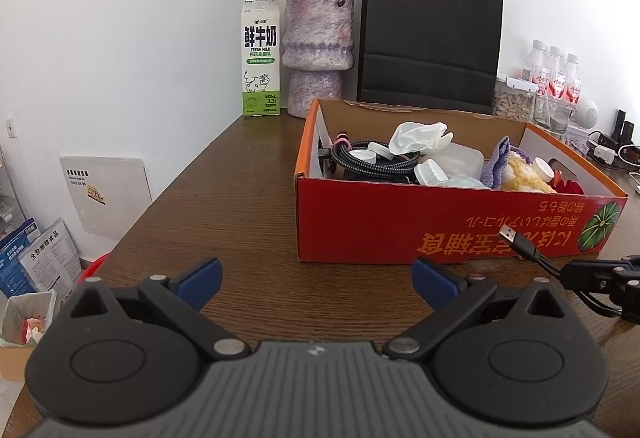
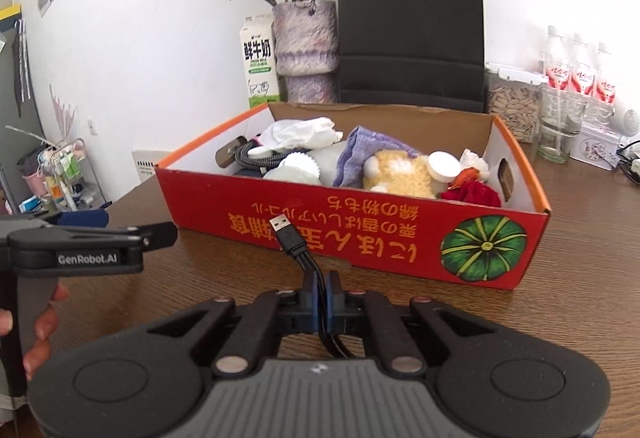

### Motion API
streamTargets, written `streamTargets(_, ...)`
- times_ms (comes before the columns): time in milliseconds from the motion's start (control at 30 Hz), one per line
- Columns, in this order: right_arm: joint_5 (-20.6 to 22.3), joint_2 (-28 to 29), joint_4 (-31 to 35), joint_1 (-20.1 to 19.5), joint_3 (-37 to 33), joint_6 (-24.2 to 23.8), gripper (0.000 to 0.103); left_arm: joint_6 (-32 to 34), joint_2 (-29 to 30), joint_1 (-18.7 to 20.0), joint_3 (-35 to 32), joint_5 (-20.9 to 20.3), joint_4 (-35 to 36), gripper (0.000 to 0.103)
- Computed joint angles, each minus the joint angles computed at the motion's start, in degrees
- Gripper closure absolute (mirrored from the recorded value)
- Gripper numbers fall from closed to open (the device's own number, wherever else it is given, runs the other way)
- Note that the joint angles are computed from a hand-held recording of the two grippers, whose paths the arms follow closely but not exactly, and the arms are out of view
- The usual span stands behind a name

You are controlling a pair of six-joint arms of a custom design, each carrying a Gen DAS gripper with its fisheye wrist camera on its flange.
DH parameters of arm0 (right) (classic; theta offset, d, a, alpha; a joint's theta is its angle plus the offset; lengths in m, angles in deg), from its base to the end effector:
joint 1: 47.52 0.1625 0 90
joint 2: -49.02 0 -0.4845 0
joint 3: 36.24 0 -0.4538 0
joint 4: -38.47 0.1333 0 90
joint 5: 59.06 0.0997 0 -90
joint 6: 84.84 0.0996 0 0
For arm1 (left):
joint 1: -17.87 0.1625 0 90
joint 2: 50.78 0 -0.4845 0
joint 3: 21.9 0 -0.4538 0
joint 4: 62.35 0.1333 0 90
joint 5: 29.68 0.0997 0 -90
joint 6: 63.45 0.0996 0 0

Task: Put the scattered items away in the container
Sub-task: 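Lift the USB cable and carry it over the box with the right gripper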

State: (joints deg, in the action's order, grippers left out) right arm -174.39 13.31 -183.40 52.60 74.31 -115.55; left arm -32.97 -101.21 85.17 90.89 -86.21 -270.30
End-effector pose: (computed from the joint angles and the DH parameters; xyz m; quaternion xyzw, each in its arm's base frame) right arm 0.2021 -0.6159 0.0419 0.2010 -0.8400 0.4238 0.2728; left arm -0.0749 -0.6668 0.1693 0.2591 0.8177 -0.4283 0.2844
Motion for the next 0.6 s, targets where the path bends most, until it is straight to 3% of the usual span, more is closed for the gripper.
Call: streamTargets(600, 3.4, -1.6, -9.4, 1.5, 2.5, -0.8, 0.102, -1.3, -2.4, -2.2, 2.9, -2.3, -2.1, 0.000)
